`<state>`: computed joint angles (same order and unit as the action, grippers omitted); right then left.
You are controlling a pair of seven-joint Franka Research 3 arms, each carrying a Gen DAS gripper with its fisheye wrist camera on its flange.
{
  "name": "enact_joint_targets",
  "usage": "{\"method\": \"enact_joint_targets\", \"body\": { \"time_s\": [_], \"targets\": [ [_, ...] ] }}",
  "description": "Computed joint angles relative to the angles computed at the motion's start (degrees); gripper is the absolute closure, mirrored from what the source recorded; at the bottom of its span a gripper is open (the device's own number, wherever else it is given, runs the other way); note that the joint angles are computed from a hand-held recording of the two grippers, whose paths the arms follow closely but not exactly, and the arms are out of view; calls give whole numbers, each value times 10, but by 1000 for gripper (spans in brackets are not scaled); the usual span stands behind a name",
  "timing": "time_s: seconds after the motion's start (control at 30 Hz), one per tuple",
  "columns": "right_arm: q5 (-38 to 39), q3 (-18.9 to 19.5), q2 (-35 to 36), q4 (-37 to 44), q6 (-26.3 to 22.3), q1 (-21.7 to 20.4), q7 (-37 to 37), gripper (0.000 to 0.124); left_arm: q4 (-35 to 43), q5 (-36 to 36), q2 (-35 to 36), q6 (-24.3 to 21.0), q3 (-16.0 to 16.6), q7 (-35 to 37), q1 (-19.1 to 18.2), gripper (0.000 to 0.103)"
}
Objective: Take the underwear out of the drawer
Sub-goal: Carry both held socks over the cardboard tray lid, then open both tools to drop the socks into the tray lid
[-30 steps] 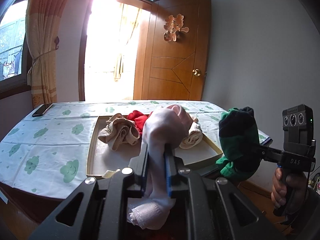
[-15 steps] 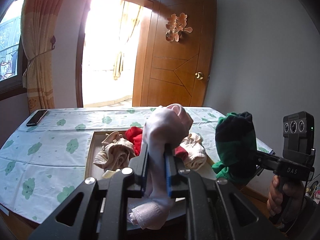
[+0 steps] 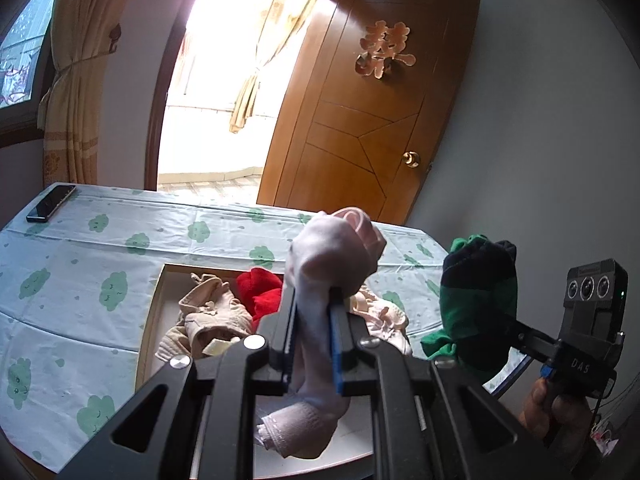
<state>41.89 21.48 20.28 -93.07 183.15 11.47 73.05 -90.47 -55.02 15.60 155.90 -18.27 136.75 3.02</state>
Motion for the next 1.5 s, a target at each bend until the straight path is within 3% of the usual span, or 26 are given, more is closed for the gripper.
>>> {"method": "enact_joint_targets", "body": {
  "time_s": [0.3, 0.67, 0.87, 1.03, 1.17, 1.2, 1.33, 1.5],
  "targets": [
    [-94, -126, 54, 85, -67, 82, 143, 92, 119, 85, 84, -38, -3, -139, -5, 91],
    [-217, -204, 124, 190, -139, 121, 298, 92, 213, 196, 169, -47, -33, -249, -4, 91],
    [-263, -215, 149, 222, -172, 120, 351, 92, 262, 250, 213, -69, -30, -305, -15, 91],
    [-274, -202, 162, 232, -188, 108, 360, 90, 294, 286, 242, -85, -27, -343, -22, 91],
    [-296, -215, 165, 232, -190, 118, 374, 90, 310, 305, 258, -100, -27, -367, -25, 91],
    [-295, -210, 167, 234, -192, 114, 374, 88, 311, 312, 259, -98, -25, -372, -27, 89],
    [-301, -216, 173, 246, -214, 115, 392, 59, 297, 311, 256, -84, -36, -377, -17, 76],
    [-298, -211, 149, 197, -174, 111, 392, 56, 256, 297, 232, -57, -56, -344, 1, 57]
  ]
}}
